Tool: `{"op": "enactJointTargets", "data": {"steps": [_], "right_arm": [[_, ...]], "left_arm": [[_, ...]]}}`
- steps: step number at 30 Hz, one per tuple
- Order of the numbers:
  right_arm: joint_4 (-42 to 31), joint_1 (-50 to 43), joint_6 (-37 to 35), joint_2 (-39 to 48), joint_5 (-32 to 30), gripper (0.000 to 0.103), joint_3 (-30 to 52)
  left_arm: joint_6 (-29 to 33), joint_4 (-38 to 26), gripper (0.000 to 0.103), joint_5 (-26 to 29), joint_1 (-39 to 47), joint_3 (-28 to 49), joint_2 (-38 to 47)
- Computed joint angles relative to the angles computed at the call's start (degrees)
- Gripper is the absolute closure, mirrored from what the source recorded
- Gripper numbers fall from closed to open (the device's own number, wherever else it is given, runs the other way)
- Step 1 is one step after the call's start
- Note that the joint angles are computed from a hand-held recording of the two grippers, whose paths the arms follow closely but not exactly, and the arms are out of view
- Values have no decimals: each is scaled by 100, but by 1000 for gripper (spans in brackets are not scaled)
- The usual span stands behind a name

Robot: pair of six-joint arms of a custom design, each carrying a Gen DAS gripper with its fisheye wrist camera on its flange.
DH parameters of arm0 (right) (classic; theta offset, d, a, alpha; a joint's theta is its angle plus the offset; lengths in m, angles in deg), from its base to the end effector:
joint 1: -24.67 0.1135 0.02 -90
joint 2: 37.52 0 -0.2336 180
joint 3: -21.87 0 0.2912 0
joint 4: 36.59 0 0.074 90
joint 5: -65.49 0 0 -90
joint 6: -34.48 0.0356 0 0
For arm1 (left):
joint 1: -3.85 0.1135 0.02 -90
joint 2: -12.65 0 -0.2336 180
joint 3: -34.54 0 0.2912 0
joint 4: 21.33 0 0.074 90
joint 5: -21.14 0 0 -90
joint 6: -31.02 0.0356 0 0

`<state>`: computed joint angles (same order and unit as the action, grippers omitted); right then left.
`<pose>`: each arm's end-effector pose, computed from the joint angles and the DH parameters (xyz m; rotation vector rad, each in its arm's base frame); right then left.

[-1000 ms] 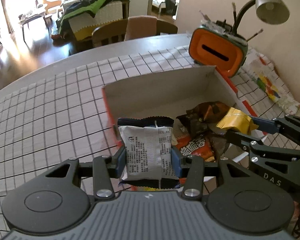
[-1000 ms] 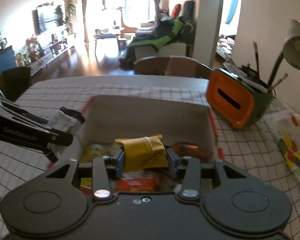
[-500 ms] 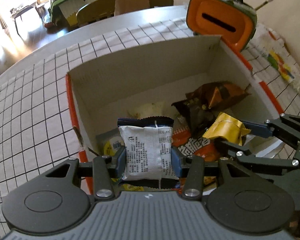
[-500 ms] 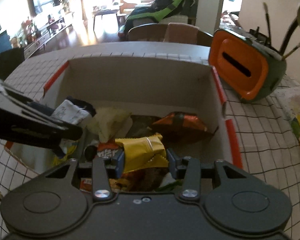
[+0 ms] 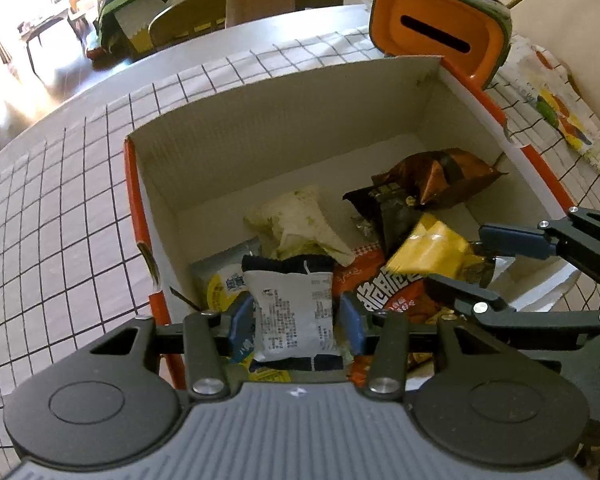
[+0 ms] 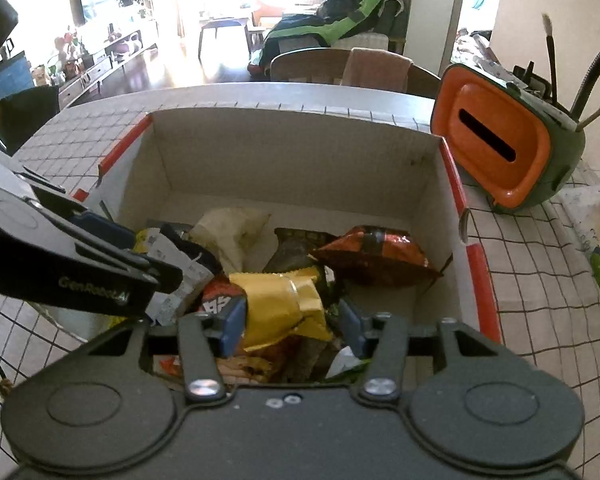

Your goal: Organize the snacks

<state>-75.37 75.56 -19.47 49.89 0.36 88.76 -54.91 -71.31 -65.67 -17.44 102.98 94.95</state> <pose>0.2238 0.2516 0.1534 -0.1702 2.4611 0.0710 0.2972 -0.1179 0.1769 0.6082 2.6240 -0.1678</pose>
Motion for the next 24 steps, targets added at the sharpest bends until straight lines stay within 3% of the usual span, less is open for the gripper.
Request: {"op": "enactJointTargets", "data": {"steps": [11,14,21,24], "right_arm": [[-101,201,540,-729,265,32,-326],[-129,366,784,-940,450,23,-381],[-214,794,1140,-1298,949,10,-306],[-362,992,1305,-1341,1218,9,-184]], "left_arm": [[215,34,33,334,324,-506,-1084],[287,-33,28,536,489,-627,-1434],[583,-264,23,1017,899,-828,-2228],[742,-358,21,1132,1059,-929,-2600]]}}
